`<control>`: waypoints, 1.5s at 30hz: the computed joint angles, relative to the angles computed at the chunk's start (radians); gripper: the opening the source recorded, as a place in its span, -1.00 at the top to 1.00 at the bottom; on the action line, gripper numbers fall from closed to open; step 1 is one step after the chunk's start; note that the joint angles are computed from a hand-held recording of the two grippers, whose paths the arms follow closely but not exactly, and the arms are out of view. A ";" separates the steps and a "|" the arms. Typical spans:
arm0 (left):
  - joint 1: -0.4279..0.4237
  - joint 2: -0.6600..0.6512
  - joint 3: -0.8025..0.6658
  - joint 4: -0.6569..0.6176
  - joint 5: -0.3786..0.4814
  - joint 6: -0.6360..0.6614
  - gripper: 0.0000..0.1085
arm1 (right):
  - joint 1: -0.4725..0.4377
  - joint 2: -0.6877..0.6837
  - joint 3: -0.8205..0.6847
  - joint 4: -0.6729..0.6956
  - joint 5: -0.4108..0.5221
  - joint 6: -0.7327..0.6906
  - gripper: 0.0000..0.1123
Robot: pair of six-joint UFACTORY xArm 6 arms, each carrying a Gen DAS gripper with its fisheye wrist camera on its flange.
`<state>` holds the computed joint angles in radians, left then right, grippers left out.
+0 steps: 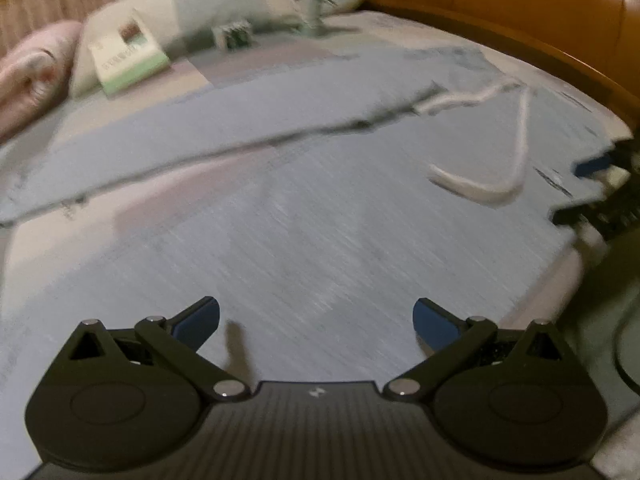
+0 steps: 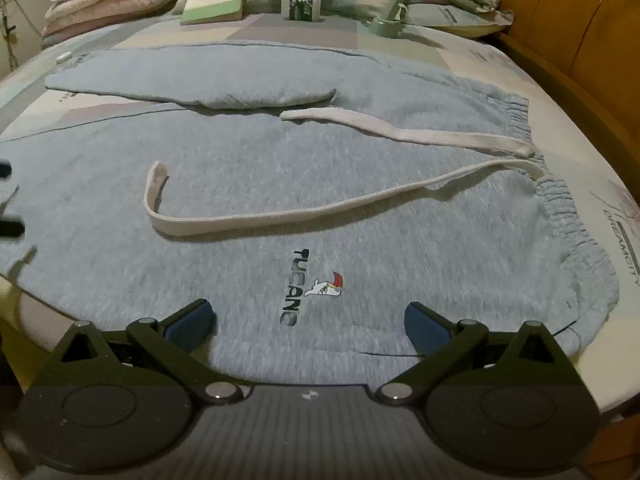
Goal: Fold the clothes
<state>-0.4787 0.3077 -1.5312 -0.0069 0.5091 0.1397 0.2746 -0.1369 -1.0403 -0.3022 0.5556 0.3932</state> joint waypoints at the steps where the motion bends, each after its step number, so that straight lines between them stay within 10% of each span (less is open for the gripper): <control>1: 0.008 0.012 -0.019 0.016 0.009 -0.026 -0.88 | 0.001 0.001 -0.001 -0.005 0.002 0.006 -0.83; 15: 0.205 0.005 -0.068 -0.035 0.081 -0.100 -0.88 | 0.006 0.001 -0.004 -0.033 0.013 0.047 -0.83; 22: 0.382 0.169 -0.346 -0.319 0.334 -0.077 -0.88 | 0.008 0.003 -0.007 -0.045 0.018 0.068 -0.83; 36: 0.388 0.135 -0.284 -0.073 0.208 -0.207 -0.88 | 0.012 0.015 -0.030 -0.037 0.048 0.066 -0.83; 41: 0.370 0.058 -0.198 -0.358 0.237 0.067 -0.88 | 0.013 0.019 -0.032 -0.046 0.046 0.079 -0.83; 45: 0.388 0.087 -0.198 -0.242 0.260 -0.050 -0.88 | 0.011 0.017 -0.029 -0.042 0.041 0.073 -0.83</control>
